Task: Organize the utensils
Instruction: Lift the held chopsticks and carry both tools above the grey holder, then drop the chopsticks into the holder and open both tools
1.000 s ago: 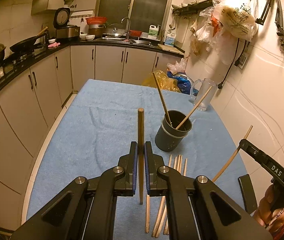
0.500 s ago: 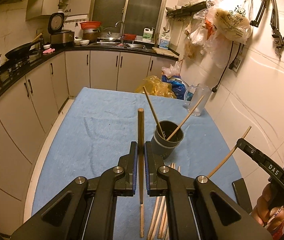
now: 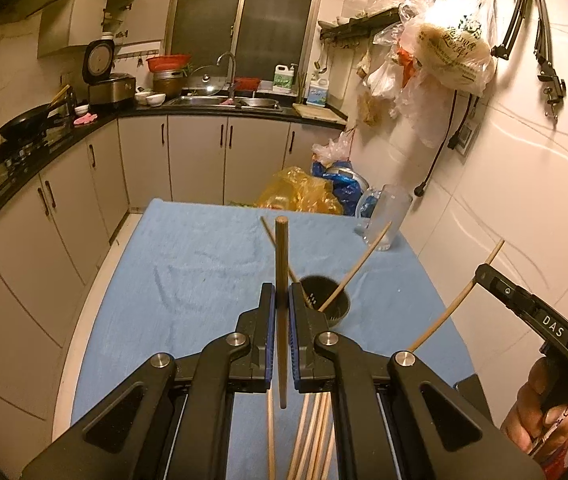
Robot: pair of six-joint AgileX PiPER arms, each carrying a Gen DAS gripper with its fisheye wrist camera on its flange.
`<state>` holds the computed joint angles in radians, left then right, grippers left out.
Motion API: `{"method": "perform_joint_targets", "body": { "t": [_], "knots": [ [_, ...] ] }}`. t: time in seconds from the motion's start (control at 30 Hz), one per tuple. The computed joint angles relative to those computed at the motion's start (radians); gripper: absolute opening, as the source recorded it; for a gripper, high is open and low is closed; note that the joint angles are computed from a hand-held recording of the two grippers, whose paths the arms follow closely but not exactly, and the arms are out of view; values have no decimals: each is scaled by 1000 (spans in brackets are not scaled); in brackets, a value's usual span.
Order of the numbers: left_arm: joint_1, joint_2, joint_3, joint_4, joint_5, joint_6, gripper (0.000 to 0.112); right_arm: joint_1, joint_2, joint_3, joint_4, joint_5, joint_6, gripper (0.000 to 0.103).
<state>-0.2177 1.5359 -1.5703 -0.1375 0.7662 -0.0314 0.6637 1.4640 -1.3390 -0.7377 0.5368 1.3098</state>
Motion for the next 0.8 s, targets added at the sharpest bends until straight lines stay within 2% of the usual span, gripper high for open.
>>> {"method": "perform_joint_targets", "body": {
  "t": [0.2,0.53,0.67,0.8],
  "knots": [
    [-7,92,-180,7,59,-22,6,-60,41,-106,88,2,-101,7],
    [-33,334,-605,25,194,-82,6,-138,164,-321,145,28,-185,7],
    [-38,424,-700,20,215,-103,6,-164,229,-395,181,44,-226,7],
    [-30,474,-723,-2,210,-97,6,-175,282,-429,169,46,-216,7]
  ]
}}
